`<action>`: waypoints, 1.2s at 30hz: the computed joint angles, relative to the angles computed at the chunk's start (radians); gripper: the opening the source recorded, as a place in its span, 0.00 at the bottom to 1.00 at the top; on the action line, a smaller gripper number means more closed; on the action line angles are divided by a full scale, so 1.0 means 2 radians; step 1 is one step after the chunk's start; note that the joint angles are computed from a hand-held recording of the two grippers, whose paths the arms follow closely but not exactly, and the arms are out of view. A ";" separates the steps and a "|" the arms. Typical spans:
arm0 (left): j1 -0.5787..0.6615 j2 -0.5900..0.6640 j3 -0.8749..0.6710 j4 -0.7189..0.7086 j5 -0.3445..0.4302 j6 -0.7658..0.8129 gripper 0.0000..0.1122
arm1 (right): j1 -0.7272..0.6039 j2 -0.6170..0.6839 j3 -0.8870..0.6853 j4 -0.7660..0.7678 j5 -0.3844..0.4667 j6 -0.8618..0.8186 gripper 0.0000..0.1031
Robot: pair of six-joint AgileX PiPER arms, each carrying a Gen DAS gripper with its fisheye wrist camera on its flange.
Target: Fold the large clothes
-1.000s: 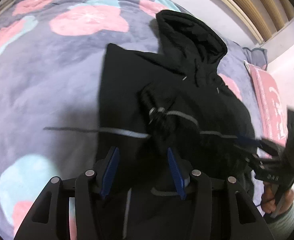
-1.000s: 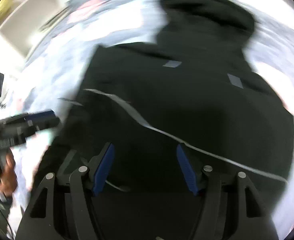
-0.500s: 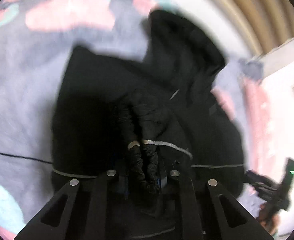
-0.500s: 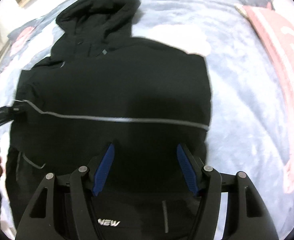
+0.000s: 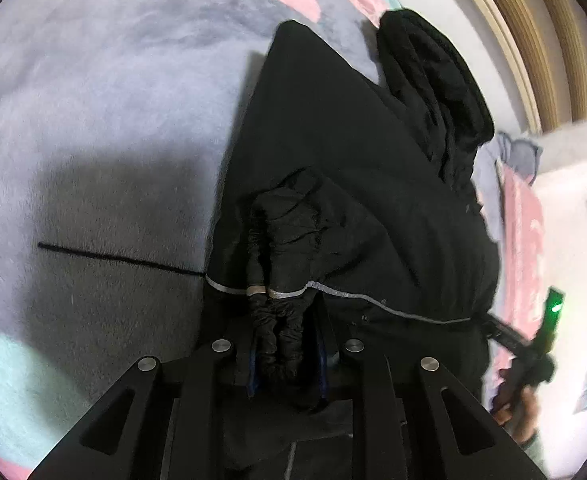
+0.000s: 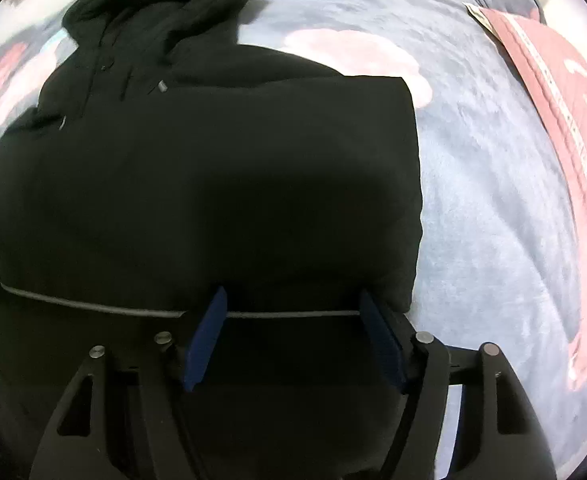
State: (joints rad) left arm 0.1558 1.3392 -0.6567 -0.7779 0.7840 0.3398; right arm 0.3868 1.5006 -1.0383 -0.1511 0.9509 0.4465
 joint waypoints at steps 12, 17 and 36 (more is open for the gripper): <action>0.000 -0.139 -0.097 0.210 0.104 -0.150 0.34 | 0.012 -0.070 -0.025 0.034 0.052 -0.051 0.72; -0.040 -0.136 -0.098 0.122 0.086 -0.109 0.34 | 0.063 -0.061 -0.044 0.023 0.052 -0.028 0.72; -0.144 -0.046 -0.133 0.113 0.081 -0.093 0.34 | 0.041 0.036 -0.087 0.086 0.071 -0.119 0.77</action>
